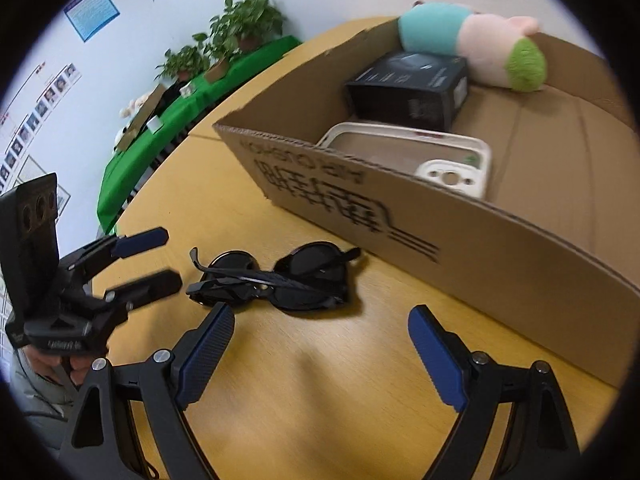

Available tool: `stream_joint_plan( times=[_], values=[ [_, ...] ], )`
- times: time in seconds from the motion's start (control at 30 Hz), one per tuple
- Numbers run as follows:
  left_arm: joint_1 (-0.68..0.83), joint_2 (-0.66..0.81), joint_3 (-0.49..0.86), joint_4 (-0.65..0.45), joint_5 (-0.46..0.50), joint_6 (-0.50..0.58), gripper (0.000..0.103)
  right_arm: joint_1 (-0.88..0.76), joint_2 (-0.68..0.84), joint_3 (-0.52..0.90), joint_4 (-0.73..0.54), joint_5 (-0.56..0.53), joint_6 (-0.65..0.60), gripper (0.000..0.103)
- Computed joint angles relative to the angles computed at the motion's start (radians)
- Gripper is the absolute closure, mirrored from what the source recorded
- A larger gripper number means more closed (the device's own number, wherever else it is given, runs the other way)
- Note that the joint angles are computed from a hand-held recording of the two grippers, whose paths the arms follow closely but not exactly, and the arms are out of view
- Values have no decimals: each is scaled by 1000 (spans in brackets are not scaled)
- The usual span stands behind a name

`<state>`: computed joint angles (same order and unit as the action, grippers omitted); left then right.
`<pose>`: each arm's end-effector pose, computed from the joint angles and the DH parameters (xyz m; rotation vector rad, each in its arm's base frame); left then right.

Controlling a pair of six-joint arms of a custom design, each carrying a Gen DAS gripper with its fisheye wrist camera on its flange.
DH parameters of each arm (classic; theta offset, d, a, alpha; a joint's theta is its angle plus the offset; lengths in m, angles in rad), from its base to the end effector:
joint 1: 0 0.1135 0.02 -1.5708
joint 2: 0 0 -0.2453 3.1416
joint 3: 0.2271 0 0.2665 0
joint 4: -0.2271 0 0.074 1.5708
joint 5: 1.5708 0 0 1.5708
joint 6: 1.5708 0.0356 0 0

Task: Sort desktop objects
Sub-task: 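Close both grippers on the frame and lens of the black sunglasses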

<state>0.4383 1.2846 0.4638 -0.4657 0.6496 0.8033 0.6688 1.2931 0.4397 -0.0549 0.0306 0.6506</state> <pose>0.1906 0.0655 0.1015 0.5720 2.4357 -0.4765 0.1859 0.1455 0.1068 -0.0098 2.5535 0.5074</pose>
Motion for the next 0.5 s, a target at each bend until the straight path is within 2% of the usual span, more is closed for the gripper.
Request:
stream_joint_plan(
  times=[0.03, 0.07, 0.13, 0.37, 0.5],
  values=[
    [2, 15, -1, 1, -5, 12, 29, 3, 44, 25, 11, -1, -13, 15],
    [-2, 24, -3, 5, -18, 17, 49, 7, 99, 58, 17, -1, -33, 16],
    [-22, 64, 4, 18, -47, 4, 69, 16, 173, 106, 8, 9, -51, 18],
    [-7, 167, 64, 13, -23, -22, 70, 69, 204, 121, 25, -2, -75, 25],
    [-11, 211, 101, 27, -23, -38, 70, 124, 158, 87, 16, -6, -26, 26]
  ],
)
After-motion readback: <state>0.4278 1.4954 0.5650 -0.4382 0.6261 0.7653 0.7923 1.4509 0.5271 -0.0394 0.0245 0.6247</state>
